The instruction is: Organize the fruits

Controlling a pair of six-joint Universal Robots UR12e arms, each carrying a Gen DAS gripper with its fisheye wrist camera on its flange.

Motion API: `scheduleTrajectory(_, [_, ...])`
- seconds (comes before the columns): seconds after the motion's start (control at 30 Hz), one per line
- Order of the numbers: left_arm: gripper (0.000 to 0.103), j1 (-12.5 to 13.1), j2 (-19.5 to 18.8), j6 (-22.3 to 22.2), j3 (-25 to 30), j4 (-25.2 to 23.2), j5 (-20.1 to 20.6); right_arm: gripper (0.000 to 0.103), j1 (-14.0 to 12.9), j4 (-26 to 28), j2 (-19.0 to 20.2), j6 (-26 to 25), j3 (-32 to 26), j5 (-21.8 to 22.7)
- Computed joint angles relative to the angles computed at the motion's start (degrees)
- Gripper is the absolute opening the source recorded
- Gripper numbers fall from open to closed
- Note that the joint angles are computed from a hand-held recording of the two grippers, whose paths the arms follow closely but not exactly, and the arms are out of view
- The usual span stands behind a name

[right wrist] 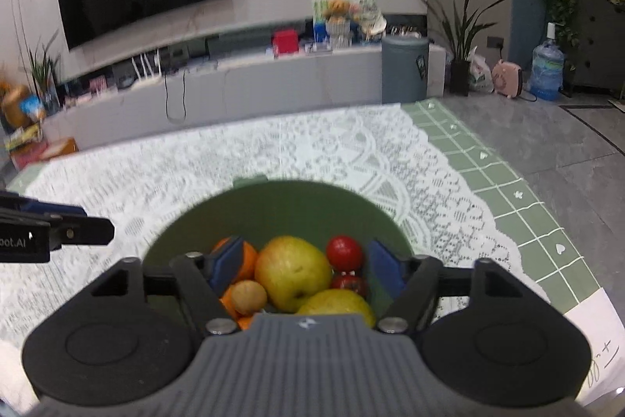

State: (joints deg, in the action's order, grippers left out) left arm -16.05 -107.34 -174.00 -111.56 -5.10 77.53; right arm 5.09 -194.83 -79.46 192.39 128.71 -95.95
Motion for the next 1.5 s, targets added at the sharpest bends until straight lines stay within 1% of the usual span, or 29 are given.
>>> scheduleTrajectory(0.1, [0.058,0.32,0.96,-0.25,-1.18,2.59,0.16,0.077,0.71,-2.97,-0.7,1.18,0.55,-0.98])
scheduleTrajectory(0.17, [0.06,0.33,1.49,-0.12,-2.01,5.03,0.8,0.078,1.33,-4.73,-1.3,1.79,0.84,-1.59])
scheduleTrajectory(0.2, [0.062,0.34,1.77,-0.07,-2.5,6.5,1.16,0.079,1.59,-5.36,-1.66,1.89,1.0,-1.85])
scheduleTrajectory(0.23, [0.064,0.37,2.1,-0.13,-2.93,7.72,1.38,0.083,1.95,-5.92,-1.99,1.92,1.08,-2.31])
scheduleTrajectory(0.3, [0.072,0.56,2.74,-0.53,-3.95,10.79,1.63,0.085,2.82,-7.13,-2.72,1.86,1.25,-3.49])
scheduleTrajectory(0.33, [0.074,0.58,3.04,-0.7,-4.56,12.82,2.02,0.086,3.19,-7.57,-3.08,1.86,1.33,-3.85])
scheduleTrajectory(0.37, [0.079,0.54,3.29,-0.63,-5.03,14.5,2.62,0.09,3.54,-8.01,-3.51,1.83,1.36,-4.04])
scheduleTrajectory(0.47, [0.089,0.27,4.11,0.11,-6.11,18.5,5.17,0.096,4.57,-9.25,-4.53,1.62,1.41,-4.69])
scheduleTrajectory(0.53, [0.091,0.2,4.66,0.15,-6.92,21.29,6.3,0.099,5.35,-8.99,-5.16,0.9,1.23,-5.21])
scheduleTrajectory(0.63, [0.094,0.18,5.26,-0.46,-8.13,25.21,7.86,0.099,6.44,-6.36,-6.11,0.16,0.75,-5.98])
scheduleTrajectory(0.73, [0.097,0.07,5.68,-1.33,-9.33,28.46,9.94,0.099,7.27,-5.05,-6.69,1.02,0.87,-6.64])
scheduleTrajectory(0.77, [0.102,-0.06,5.68,-1.42,-9.63,29.48,10.74,0.099,7.51,-4.85,-6.79,1.57,0.95,-6.98])
scheduleTrajectory(0.87, [0.103,-0.48,5.25,-0.86,-10.5,33.39,13.49,0.099,8.95,-3.59,-6.86,2.55,0.95,-10.36])
scheduleTrajectory(0.93, [0.103,-0.72,5.53,-0.57,-10.84,33.06,14.89,0.099,10.06,-5.05,-6.31,2.67,1.27,-12.9])
scheduleTrajectory(0.97, [0.103,-0.68,5.71,-0.69,-10.98,32.4,14.99,0.099,10.37,-5.64,-6.17,2.73,1.46,-13.33])
scheduleTrajectory(1.07, [0.103,-0.69,6.11,-1.65,-11.36,30.3,15.92,0.099,10.59,-3.89,-6.55,3.62,1.74,-11.78])
scheduleTrajectory(1.17, [0.103,-0.77,5.95,-2.4,-11.53,28.32,17.57,0.099,11.06,-2.43,-6.38,3.49,1.77,-11.39])
scheduleTrajectory(1.27, [0.103,-0.85,5.93,-5.2,-11.95,25.72,19.95,0.099,11.7,-1.46,-5.65,2.37,1.51,-11.67])
scheduleTrajectory(1.33, [0.103,-0.41,5.99,-6.48,-12.17,23.79,19.7,0.099,12.24,-0.73,-5.07,2.37,1.32,-12.8])
scheduleTrajectory(1.5, [0.103,0.04,5.7,-6.13,-12.53,19.56,19.79,0.099,12.46,2.61,-4.59,3.22,1.41,-11.8])
